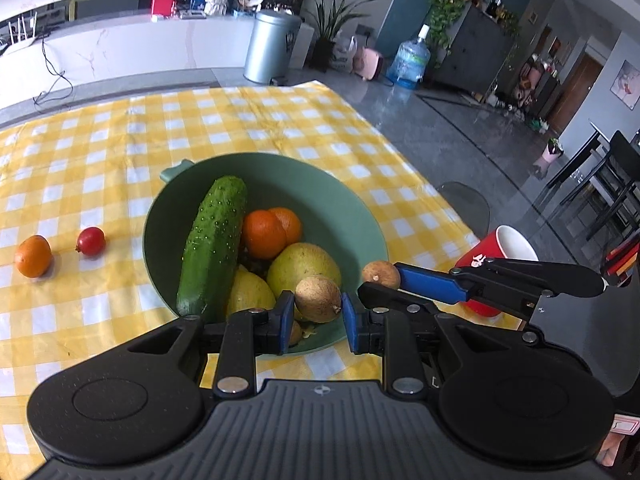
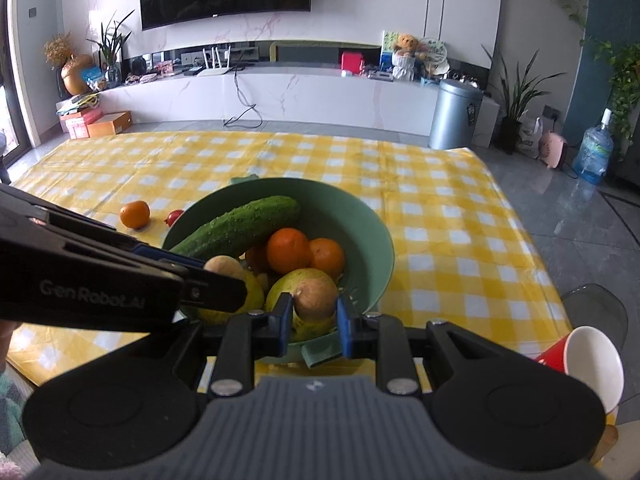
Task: Organize fruits
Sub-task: 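Lower the kiwi in the left gripper into the colander while the right gripper releases its kiwi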
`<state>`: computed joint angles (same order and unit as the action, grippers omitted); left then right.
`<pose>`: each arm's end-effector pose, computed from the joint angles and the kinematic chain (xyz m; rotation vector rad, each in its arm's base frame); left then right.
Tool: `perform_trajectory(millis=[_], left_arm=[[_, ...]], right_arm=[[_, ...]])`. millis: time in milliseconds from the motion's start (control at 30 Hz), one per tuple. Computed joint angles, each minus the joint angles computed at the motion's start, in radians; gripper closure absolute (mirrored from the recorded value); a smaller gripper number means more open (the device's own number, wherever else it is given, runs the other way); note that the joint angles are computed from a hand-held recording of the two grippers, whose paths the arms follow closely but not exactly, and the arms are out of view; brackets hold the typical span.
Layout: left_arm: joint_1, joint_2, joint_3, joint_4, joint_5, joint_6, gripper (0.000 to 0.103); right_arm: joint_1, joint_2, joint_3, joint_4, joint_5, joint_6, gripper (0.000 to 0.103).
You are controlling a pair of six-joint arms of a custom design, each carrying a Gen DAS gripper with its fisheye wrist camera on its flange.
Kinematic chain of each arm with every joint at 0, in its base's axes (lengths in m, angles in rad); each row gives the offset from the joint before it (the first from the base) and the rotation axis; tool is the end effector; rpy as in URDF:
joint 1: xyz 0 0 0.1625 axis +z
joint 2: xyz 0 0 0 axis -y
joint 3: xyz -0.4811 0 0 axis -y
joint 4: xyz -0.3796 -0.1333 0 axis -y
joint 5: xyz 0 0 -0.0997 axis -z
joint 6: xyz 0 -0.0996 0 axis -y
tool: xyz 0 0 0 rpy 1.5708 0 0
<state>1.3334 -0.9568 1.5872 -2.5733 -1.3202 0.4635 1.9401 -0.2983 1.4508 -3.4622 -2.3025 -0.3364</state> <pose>-0.0138 -0.7290 0.2783 0.9030 2.6646 -0.4861 0.3285 -0.6638 -0.0306 0.4705 -2.2562 0.8971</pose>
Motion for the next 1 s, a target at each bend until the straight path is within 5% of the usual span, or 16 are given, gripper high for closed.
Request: perform_trajectory(millis=[233, 1000], left_arm=[[0.008, 0.023, -0.047, 0.065, 0.007, -0.028, 0.074], [0.026, 0.047, -0.075, 0.106, 0.035, -0.094, 0.074]], right_arm=[[-0.018, -0.012, -0.003, 0.08, 0.034, 0.066, 0.083], [-0.014, 0.003, -0.029, 0.13, 0.036, 0.014, 0.083]])
